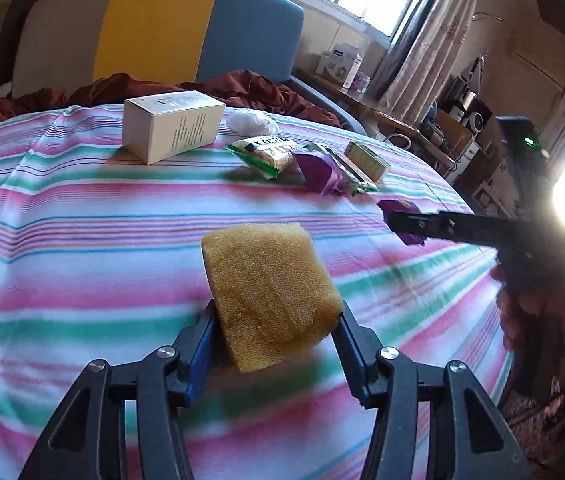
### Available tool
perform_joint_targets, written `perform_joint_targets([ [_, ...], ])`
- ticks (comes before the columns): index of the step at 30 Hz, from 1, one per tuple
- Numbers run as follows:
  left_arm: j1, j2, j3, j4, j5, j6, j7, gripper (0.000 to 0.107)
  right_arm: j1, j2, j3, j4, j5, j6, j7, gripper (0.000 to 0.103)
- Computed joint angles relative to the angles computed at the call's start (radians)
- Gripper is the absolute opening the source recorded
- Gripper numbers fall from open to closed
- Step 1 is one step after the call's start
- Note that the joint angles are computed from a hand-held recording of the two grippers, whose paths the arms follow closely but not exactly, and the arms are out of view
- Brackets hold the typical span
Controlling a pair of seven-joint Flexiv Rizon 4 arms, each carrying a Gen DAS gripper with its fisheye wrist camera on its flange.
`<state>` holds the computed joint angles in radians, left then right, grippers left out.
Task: Organize objects
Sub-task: 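Carry the sponge to the tray with the left tool while the right carries the pastry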
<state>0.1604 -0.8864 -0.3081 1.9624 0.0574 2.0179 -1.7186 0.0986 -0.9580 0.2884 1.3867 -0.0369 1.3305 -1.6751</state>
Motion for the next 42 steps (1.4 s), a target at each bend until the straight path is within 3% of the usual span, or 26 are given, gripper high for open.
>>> perform_joint_targets([
  [9, 0.098, 0.046, -0.056, 0.117, 0.088, 0.055, -0.048, 0.055, -0.011, -0.01, 0.022, 0.001, 0.0, 0.013, -0.031, 0.057],
  [13, 0.149, 0.077, -0.072, 0.164, 0.141, 0.095, -0.081, 0.055, 0.0, -0.001, 0.028, 0.038, -0.012, 0.087, -0.073, 0.057],
  [19, 0.192, 0.137, -0.04, 0.23, 0.197, 0.161, -0.132, 0.055, 0.011, 0.005, 0.022, 0.083, -0.061, 0.181, -0.071, 0.057],
  [27, 0.282, 0.21, -0.002, 0.299, 0.258, 0.191, -0.211, 0.055, 0.021, 0.003, 0.009, 0.1, -0.11, 0.187, -0.033, 0.057],
  [30, 0.298, 0.253, 0.036, 0.319, 0.26, 0.182, -0.219, 0.055, 0.015, 0.005, 0.025, 0.121, -0.128, 0.223, -0.045, 0.057],
  [36, 0.413, 0.31, 0.05, 0.343, 0.299, 0.144, -0.244, 0.055, 0.024, 0.021, 0.037, 0.186, -0.181, 0.304, -0.051, 0.057],
  [39, 0.445, 0.327, 0.072, 0.348, 0.285, 0.116, -0.244, 0.055, 0.05, 0.044, 0.013, 0.239, -0.199, 0.376, -0.03, 0.057],
  [42, 0.521, 0.339, 0.051, 0.342, 0.282, 0.056, -0.252, 0.055, 0.033, 0.063, 0.06, 0.285, -0.22, 0.417, 0.011, 0.057],
])
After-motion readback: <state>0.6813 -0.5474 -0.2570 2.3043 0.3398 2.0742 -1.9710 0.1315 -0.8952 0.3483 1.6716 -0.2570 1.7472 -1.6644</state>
